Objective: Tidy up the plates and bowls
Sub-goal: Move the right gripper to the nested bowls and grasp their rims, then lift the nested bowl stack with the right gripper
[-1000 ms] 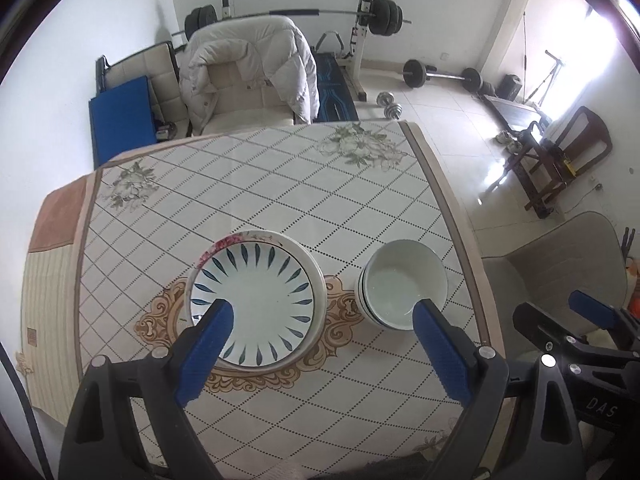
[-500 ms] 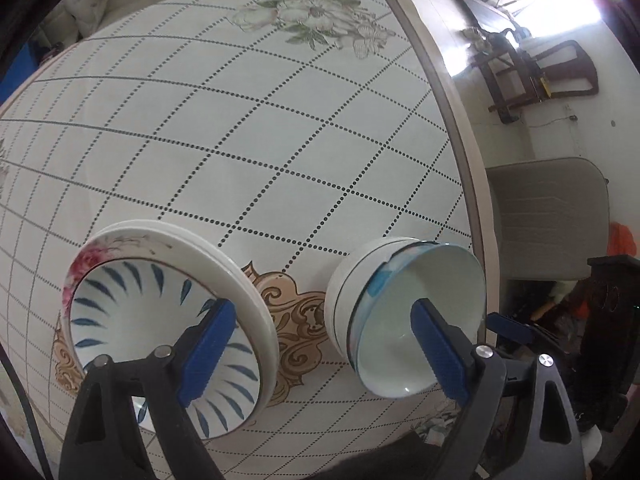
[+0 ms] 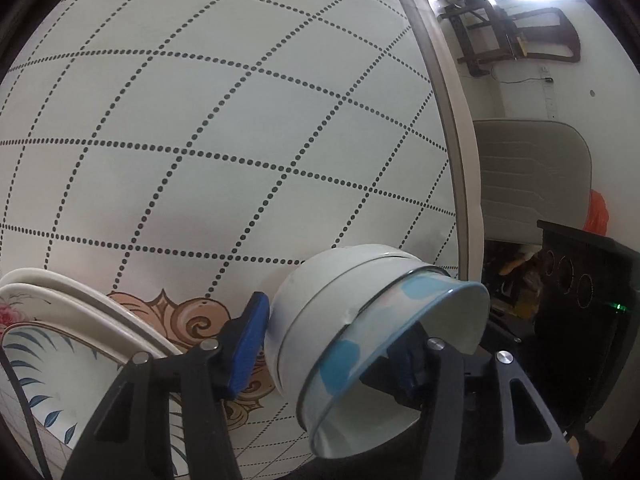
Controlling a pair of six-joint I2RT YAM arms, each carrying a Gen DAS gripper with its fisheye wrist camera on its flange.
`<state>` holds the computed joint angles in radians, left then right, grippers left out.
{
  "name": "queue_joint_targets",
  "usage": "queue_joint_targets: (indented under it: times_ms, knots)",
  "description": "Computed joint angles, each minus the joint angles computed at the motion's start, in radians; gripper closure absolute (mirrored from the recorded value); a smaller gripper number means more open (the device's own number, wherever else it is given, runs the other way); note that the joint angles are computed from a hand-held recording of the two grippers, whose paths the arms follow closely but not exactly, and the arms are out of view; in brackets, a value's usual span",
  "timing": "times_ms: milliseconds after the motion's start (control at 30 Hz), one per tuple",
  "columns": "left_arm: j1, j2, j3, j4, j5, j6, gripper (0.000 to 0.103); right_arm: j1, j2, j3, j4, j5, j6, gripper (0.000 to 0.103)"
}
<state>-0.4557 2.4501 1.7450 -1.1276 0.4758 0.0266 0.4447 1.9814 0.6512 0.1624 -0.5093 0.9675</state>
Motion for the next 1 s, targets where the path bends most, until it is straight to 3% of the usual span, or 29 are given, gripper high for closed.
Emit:
queue_joint_targets:
  times_ms: [300,467,633,1000]
  knots:
    - [0.04,0.041,-0.009,0.005,0.062,0.008,0.051,-0.034,0.175,0.053,0.115,-0.071,0.004,0.039]
    - [0.055,0.015,-0.058,0.055,0.081,-0.031,0.051,-0.043,0.211,0.037,0.214,-0.091,0.022,0.039]
    - [0.094,-0.022,-0.12,0.086,0.105,-0.056,0.054,-0.073,0.257,-0.012,0.37,-0.143,0.076,0.048]
    - [0.062,-0.072,-0.168,0.125,0.042,-0.073,0.054,-0.078,0.269,-0.04,0.44,-0.183,0.076,0.048]
